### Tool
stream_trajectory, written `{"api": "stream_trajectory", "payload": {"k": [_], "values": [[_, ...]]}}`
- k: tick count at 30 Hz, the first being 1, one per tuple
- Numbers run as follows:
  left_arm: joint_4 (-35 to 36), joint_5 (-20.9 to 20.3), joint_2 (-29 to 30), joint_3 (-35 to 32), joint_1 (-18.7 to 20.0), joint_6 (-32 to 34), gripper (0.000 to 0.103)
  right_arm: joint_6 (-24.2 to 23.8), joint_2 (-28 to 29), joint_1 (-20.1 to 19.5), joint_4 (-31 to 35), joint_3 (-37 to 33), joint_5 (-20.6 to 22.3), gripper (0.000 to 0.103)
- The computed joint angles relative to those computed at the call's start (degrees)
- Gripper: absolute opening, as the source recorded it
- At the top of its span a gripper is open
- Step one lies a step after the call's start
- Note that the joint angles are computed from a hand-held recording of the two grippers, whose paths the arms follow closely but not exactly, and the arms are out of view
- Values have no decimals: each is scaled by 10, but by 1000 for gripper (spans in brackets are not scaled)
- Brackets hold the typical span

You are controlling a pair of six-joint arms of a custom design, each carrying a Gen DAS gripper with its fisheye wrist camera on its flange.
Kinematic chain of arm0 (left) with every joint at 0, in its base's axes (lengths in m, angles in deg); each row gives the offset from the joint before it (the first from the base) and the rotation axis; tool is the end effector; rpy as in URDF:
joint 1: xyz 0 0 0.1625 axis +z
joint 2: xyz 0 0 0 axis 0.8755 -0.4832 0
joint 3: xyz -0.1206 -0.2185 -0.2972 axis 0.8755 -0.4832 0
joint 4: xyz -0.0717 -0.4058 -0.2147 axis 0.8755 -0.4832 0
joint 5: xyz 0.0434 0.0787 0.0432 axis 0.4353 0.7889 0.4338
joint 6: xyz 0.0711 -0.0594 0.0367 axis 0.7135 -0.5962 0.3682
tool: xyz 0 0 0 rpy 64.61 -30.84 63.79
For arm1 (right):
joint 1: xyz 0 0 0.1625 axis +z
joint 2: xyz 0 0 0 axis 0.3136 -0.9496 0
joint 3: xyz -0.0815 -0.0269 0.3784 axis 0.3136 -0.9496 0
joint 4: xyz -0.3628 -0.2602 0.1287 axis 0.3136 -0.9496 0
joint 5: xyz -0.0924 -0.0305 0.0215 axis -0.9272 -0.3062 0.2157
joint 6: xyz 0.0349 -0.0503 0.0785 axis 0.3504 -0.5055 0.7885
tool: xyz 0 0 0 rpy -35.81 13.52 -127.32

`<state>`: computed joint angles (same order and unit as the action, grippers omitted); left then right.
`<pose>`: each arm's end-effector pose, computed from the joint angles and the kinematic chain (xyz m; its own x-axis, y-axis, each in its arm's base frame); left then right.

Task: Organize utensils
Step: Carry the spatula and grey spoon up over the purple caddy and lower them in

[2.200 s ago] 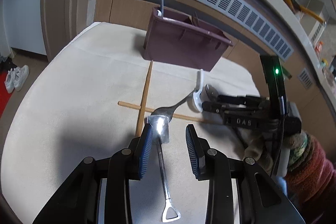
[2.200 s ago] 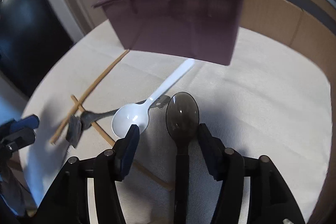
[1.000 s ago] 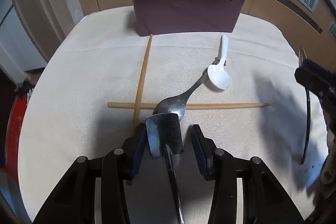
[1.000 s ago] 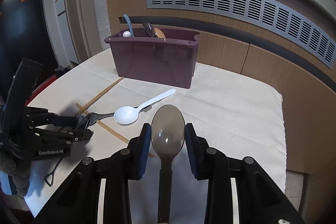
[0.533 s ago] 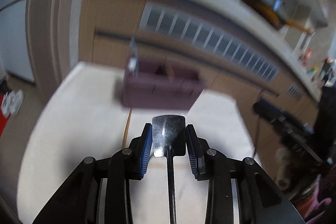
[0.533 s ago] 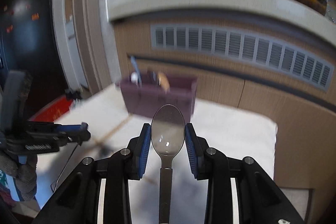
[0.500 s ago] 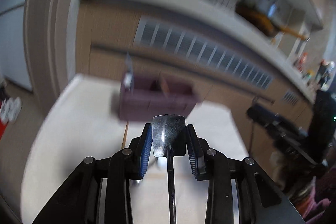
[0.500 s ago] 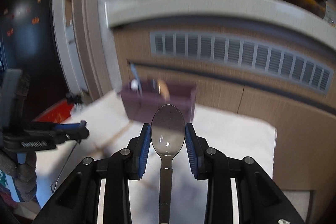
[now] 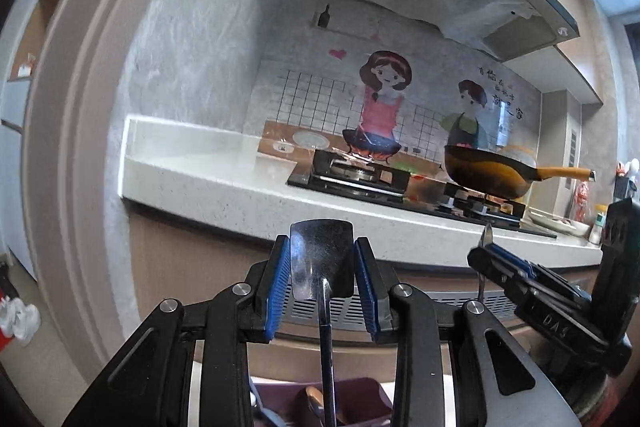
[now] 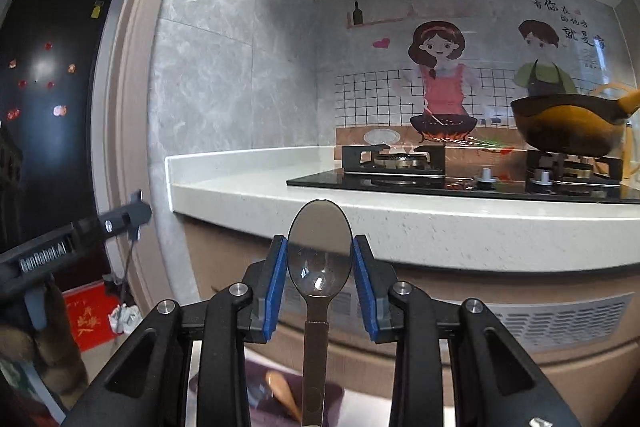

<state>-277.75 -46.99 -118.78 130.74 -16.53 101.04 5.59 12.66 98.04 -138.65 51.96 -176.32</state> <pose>-0.3174 -0.5451 0.2729 -0.7255 0.5574 -0.4037 0.5885 0.1983 -0.7838 0.3178 -0.4626 0.2774 -0.7258 0.0431 0.6865 -0.6794 0.1116 -0.7253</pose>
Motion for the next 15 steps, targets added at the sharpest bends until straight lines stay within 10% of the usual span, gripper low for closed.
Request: {"api": "stream_trajectory", "payload": {"k": [15], "values": [[-20, -10, 119, -65, 55, -6, 33, 46, 52, -93, 31, -43, 68, 31]]}}
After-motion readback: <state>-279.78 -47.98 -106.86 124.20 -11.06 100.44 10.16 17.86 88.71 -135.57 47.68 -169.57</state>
